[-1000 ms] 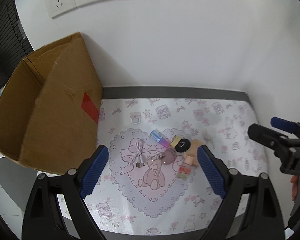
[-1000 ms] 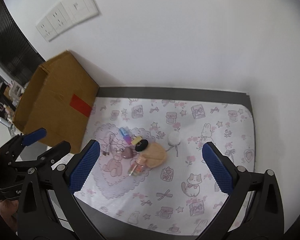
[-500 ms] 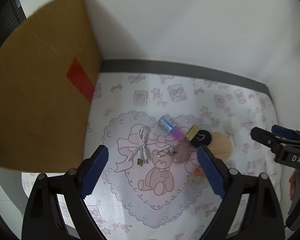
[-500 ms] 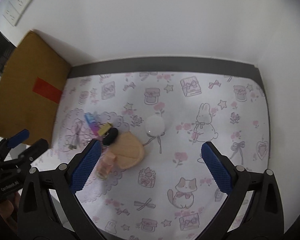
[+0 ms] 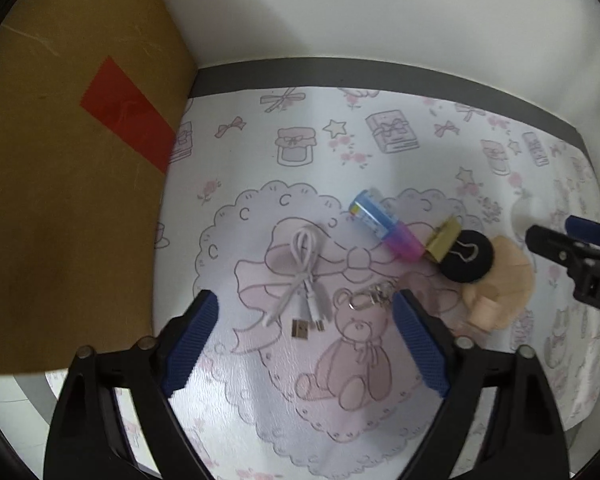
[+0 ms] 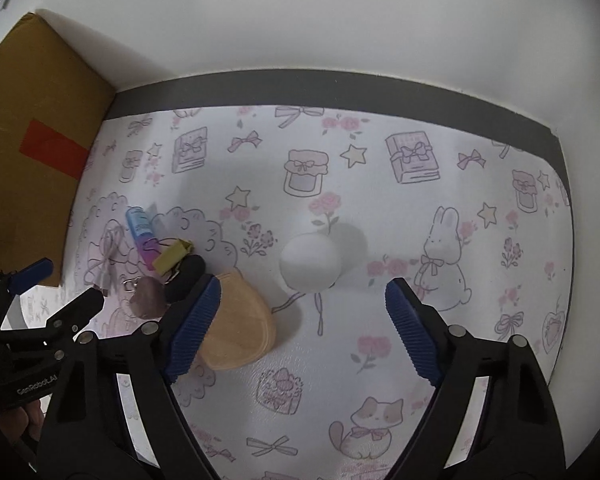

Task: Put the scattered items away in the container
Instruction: 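Grasp the white ball with the right tool while the left tool grasps the white cable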

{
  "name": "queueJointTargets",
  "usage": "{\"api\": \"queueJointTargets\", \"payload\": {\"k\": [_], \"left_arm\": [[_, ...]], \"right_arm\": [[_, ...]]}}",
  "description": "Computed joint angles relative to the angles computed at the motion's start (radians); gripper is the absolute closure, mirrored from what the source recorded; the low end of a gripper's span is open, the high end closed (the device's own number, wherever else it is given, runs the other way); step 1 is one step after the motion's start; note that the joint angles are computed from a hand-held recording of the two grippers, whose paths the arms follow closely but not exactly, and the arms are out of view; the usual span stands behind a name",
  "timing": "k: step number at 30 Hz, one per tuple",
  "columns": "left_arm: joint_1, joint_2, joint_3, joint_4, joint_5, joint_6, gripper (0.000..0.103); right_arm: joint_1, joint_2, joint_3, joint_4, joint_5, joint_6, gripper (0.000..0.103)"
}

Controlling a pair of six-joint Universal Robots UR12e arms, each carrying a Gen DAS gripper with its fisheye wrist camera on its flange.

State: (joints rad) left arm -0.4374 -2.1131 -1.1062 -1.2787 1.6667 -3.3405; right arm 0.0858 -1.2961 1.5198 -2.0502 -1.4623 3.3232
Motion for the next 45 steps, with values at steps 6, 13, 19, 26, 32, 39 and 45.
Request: {"api": "queueJointTargets", "payload": {"k": [6, 13, 19, 26, 32, 39, 45], "left_arm": [[0.015, -0.025, 0.017, -0.046, -0.031, -0.014, 0.043], [0.018, -0.026, 0.011, -0.044, -0.071, 0.006, 0.077], [0.02, -0.015, -0.006, -0.041, -0.108, 0.006, 0.084], [0.019, 0.005, -0.028, -0.026, -0.124, 0.022, 0.086], [0.019, 0.026, -0.044, -0.007, -0.129, 0.018, 0.086], [0.015, 0.039, -0.039, 0.008, -0.123, 0.0, 0.086], [0.019, 0.05, -0.009, 0.008, -0.125, -0.012, 0.086]], "right_arm": [[0.004, 0.021, -0.017, 0.036, -0.028, -0.037, 0.029], [0.007, 0.032, -0.029, 0.067, -0.055, -0.058, 0.045], [0.01, 0.035, -0.032, 0.061, -0.078, -0.08, 0.063], [0.004, 0.034, -0.038, 0.081, -0.064, -0.107, 0.067], [-0.001, 0.022, -0.037, 0.074, -0.057, -0.115, 0.067], [-0.001, 0.0, -0.034, 0.058, -0.058, -0.128, 0.067], [0.01, -0.013, -0.043, 0.056, -0.055, -0.12, 0.067]]}}
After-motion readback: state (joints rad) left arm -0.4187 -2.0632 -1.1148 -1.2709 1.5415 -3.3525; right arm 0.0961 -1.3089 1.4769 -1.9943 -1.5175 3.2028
